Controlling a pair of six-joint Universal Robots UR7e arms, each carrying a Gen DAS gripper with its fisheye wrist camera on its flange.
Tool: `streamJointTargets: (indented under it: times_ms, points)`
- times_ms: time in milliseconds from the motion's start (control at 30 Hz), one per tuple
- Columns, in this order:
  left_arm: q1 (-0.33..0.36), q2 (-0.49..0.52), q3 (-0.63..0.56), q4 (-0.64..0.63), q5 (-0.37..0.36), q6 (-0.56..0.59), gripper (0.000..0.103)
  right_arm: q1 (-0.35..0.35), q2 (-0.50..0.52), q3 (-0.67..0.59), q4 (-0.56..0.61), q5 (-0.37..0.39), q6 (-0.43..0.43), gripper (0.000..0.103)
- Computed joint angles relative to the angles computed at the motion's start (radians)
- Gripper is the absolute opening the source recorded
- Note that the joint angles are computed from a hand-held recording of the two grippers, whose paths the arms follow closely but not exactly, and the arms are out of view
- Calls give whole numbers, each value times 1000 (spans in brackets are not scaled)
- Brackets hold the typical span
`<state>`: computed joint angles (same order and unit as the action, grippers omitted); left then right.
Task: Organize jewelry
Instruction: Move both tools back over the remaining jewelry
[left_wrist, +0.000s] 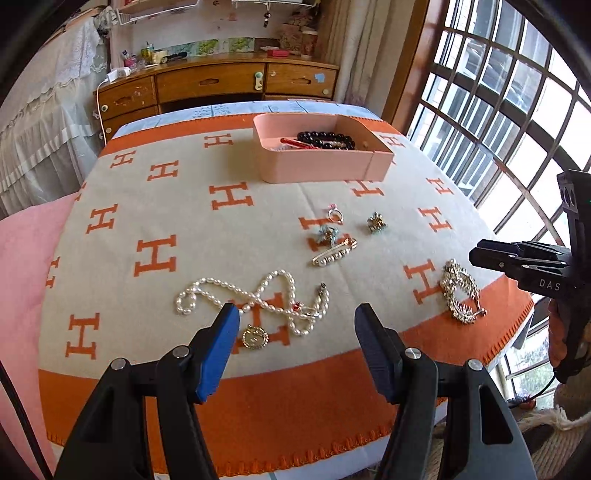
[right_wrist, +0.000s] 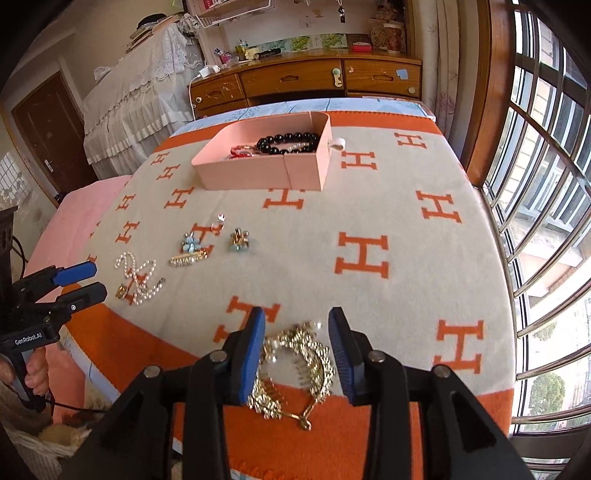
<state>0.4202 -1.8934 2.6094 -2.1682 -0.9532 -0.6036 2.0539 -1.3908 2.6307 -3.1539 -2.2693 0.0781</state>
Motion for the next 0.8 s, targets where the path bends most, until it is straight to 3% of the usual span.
streamJointTargets:
  times_ms: [300, 567, 800]
  points:
    - [43, 70, -12, -36, -37, 43, 63, -30, -33, 45, 39, 171, 57, 36]
    - [108, 53, -24, -62, -55, 86, 63, -80, 28, 19, 33, 183, 162, 36]
    - [160, 53, -40, -81, -65, 140, 63, -43, 92, -37, 64, 83, 220, 36]
